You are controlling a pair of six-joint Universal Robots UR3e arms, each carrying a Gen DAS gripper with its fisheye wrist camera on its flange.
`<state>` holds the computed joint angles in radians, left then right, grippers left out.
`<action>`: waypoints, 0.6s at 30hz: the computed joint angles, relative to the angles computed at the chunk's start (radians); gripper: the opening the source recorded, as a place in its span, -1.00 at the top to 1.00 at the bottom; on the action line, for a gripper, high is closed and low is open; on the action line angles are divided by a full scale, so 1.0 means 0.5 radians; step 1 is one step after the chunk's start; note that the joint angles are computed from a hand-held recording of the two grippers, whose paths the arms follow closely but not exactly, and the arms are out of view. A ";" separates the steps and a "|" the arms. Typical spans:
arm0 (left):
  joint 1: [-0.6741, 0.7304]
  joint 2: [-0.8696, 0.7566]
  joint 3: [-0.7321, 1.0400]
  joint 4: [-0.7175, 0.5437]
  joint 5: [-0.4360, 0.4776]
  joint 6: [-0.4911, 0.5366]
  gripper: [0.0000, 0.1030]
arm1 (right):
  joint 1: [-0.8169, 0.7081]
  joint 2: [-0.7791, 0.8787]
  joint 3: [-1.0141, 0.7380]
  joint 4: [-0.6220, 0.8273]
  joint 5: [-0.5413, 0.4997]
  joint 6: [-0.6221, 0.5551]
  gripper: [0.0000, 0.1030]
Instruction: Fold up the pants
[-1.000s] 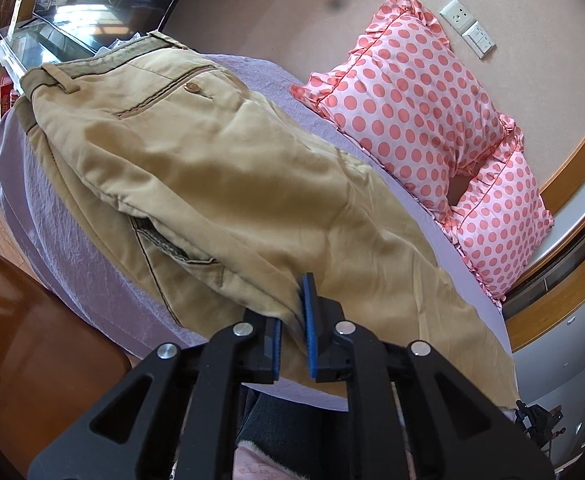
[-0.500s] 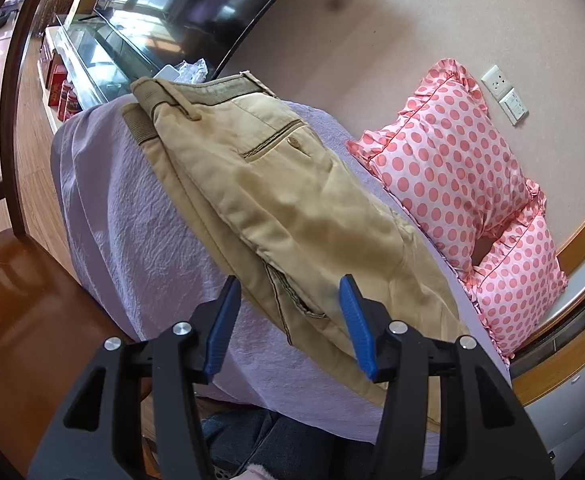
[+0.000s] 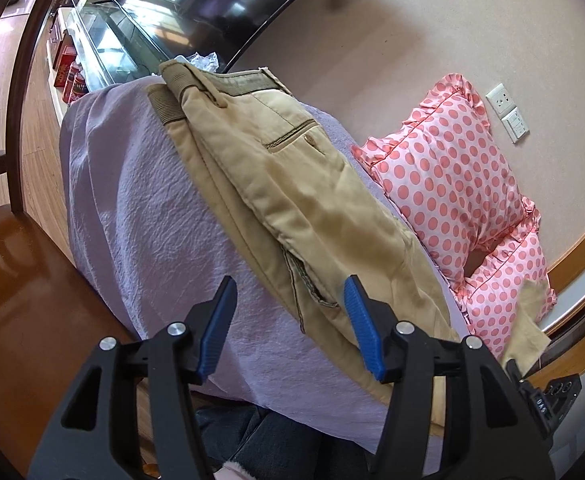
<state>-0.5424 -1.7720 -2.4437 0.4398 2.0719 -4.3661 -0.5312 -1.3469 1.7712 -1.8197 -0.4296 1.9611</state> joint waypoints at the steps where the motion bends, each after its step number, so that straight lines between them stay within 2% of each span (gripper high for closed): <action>1: 0.003 -0.001 -0.016 0.016 -0.015 0.007 -0.08 | 0.100 0.008 0.018 -0.029 -0.138 -0.038 0.88; 2: 0.008 -0.004 -0.030 0.036 -0.036 0.021 -0.08 | 0.179 -0.006 0.076 -0.143 -0.265 -0.017 0.85; 4: 0.030 -0.045 -0.056 0.155 -0.125 0.093 -0.08 | 0.249 -0.074 0.237 -0.347 -0.395 -0.002 0.49; 5: 0.030 -0.074 -0.046 0.191 -0.152 0.126 -0.08 | 0.216 -0.132 0.302 -0.315 -0.347 -0.093 0.24; 6: 0.021 -0.125 -0.040 0.272 -0.167 0.160 -0.08 | 0.194 -0.157 0.283 -0.171 -0.326 -0.198 -0.21; 8: 0.000 -0.216 0.008 0.374 -0.180 0.216 -0.09 | 0.185 -0.154 0.235 -0.085 -0.286 -0.248 -0.51; 13: 0.053 -0.275 0.058 0.330 -0.269 0.195 -0.16 | 0.190 -0.148 0.260 -0.207 -0.267 -0.081 -0.51; 18: 0.120 -0.164 0.144 0.053 -0.284 0.255 -0.21 | 0.195 -0.111 0.242 -0.208 -0.251 -0.023 -0.51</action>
<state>-0.4825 -1.8541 -2.3719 0.4664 1.9299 -4.2384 -0.4337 -1.4026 1.8923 -1.9236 -0.5553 1.9499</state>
